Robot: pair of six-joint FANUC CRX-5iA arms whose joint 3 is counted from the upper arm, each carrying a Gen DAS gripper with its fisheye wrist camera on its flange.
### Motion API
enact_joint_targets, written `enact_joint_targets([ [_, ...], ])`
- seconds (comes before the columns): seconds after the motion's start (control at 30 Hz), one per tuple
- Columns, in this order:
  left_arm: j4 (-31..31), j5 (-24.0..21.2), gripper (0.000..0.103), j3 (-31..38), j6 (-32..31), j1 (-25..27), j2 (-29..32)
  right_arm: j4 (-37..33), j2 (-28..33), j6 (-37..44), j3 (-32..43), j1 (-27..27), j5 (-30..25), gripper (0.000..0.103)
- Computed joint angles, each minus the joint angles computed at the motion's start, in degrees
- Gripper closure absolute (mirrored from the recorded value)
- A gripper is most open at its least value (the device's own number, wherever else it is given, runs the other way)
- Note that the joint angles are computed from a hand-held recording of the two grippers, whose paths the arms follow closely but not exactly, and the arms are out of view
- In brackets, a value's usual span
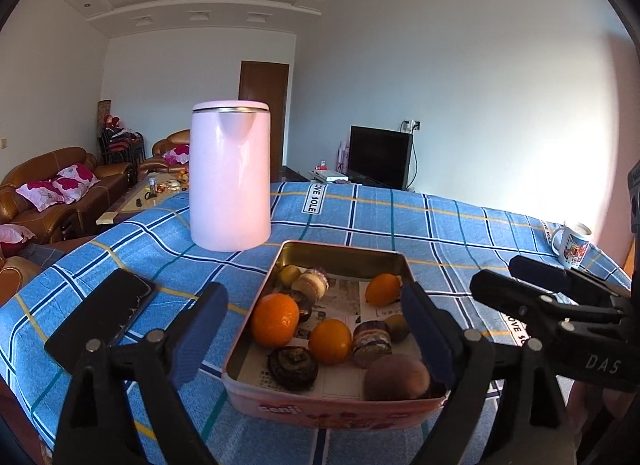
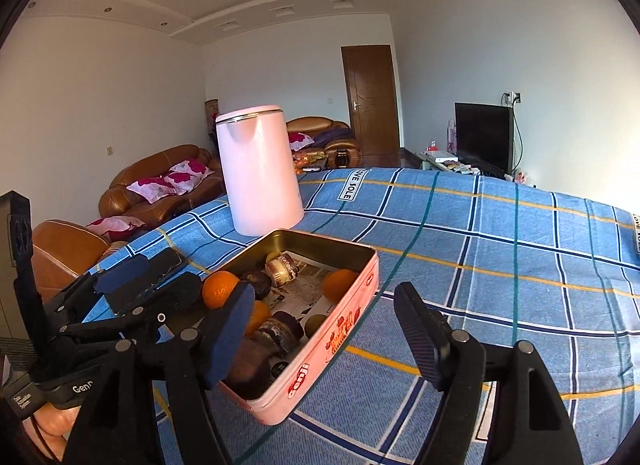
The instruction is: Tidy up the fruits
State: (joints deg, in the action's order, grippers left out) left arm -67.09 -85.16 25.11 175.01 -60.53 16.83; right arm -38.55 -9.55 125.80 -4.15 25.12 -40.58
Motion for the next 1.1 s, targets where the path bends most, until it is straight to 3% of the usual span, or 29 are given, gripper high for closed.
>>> enact_joint_targets([
  [1.1,-1.57,-1.61,0.001,4.84,-4.30,-1.72,2.95,-5.33,-5.97,4.86,-3.47,-4.57,0.97,0.026],
])
